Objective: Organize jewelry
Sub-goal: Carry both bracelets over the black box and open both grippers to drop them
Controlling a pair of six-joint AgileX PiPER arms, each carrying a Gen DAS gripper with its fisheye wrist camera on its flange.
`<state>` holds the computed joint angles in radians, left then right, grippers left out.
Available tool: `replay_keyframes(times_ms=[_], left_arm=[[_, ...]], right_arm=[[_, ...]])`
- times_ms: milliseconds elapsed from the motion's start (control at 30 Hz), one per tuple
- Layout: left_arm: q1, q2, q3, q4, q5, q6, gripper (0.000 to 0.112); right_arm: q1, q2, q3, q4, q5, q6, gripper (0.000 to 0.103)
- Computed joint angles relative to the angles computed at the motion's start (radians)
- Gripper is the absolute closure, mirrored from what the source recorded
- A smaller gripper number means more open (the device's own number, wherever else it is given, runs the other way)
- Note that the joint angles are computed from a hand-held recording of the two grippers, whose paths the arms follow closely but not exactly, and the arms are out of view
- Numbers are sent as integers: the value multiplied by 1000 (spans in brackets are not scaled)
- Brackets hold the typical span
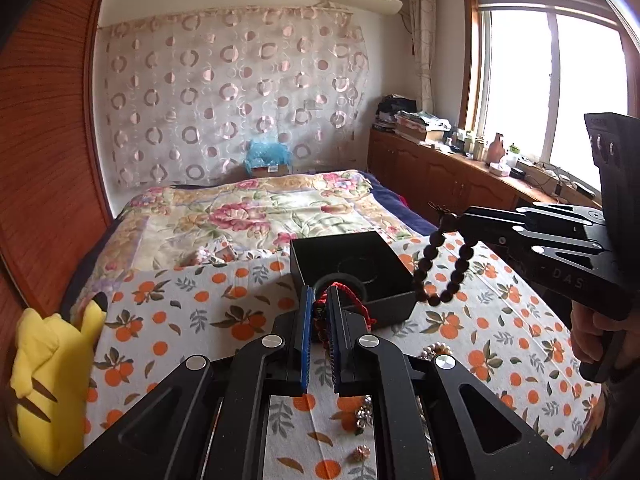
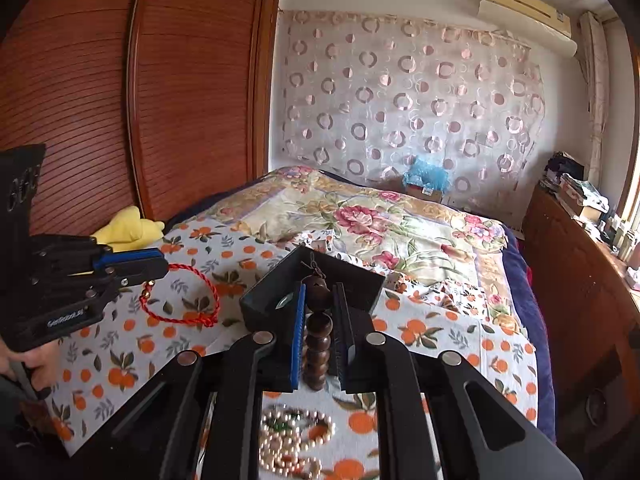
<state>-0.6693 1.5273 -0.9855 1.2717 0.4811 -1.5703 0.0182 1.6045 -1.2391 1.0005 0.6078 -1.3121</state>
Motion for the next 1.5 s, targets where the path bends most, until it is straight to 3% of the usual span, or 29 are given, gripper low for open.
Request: replay_keyframes(times_ms=[367,567,867,1500], left_arm=[[55,70,-96,-38,-11,78,106],[85,105,-141,-93,-26,138,106],[103,176,-210,-158,-25,210,106],[119,380,-425,-313,-16,394,106]], right_arm=[[43,186,-220,-111,32,191,88],[43,274,-265,-115,36,229,88],[44,350,-327,-119,109,259,88],[-52,263,-67,11,-27,3,86]])
